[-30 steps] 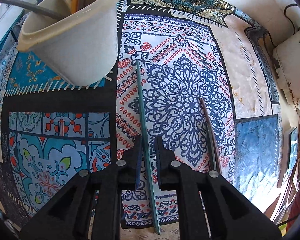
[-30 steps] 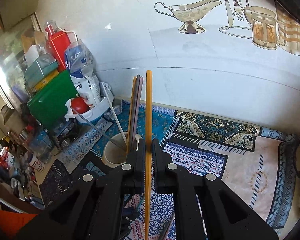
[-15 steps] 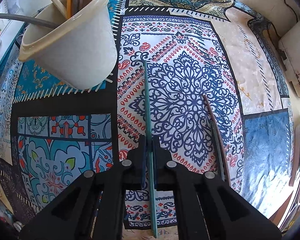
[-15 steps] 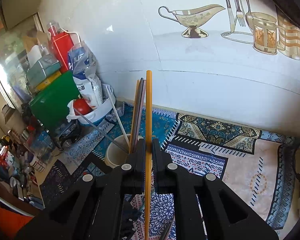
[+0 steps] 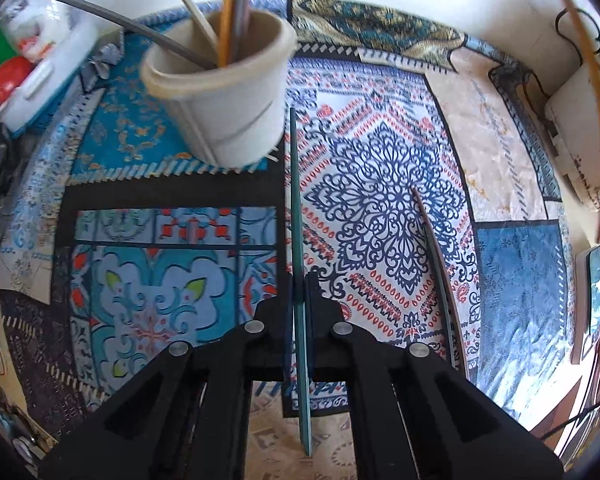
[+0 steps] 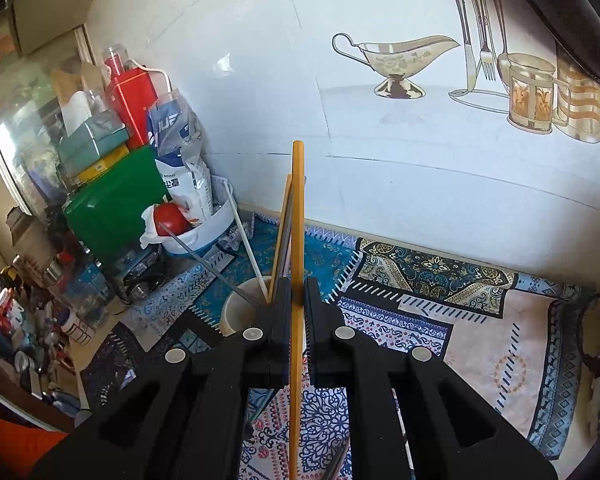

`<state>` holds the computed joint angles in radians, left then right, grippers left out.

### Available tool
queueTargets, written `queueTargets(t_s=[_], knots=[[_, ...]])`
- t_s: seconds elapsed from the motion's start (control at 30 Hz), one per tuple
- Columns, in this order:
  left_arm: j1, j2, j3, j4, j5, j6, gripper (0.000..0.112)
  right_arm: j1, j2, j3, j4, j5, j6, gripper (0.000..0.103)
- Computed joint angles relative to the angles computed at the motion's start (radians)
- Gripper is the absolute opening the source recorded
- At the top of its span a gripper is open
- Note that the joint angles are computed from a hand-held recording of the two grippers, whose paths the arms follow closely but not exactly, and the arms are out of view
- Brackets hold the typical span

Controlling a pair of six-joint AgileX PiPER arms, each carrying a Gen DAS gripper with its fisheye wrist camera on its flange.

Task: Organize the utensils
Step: 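Lower the yellow rod into the cup with the right tool while the left tool lifts the green rod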

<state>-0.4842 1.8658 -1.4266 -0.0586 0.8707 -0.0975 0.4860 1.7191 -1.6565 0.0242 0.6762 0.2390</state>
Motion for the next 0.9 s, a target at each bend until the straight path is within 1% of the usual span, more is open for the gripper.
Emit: queueTargets(t_s=[0.1, 0.3, 0.33, 0.47, 0.67, 0.77, 0.9], knots=[[0.022, -0.081, 0.051, 0.002, -0.025, -0.007, 0.003, 0.022, 0.006, -0.02, -0.026, 0.002, 0.022, 0.005], [0.087, -0.185, 0.076, -0.003, -0.072, -0.002, 0.003, 0.059, 0.039, -0.079, -0.068, 0.003, 0.052, 0.005], [0.089, -0.175, 0.058, 0.001, -0.085, -0.011, 0.003, 0.063, 0.045, -0.089, -0.069, 0.001, 0.053, 0.005], [0.131, -0.216, 0.037, -0.009, -0.102, -0.007, 0.002, 0.074, 0.079, -0.144, -0.073, -0.004, 0.051, 0.005], [0.187, -0.232, -0.048, -0.042, -0.107, 0.014, 0.002, 0.071, 0.151, -0.253, -0.037, -0.002, 0.014, 0.005], [0.216, -0.22, -0.12, -0.073, -0.089, 0.038, 0.002, 0.062, 0.195, -0.318, -0.009, 0.004, -0.017, 0.005], [0.252, -0.183, -0.245, -0.12, -0.061, 0.066, 0.002, 0.05, 0.252, -0.389, 0.031, -0.009, -0.059, 0.005]])
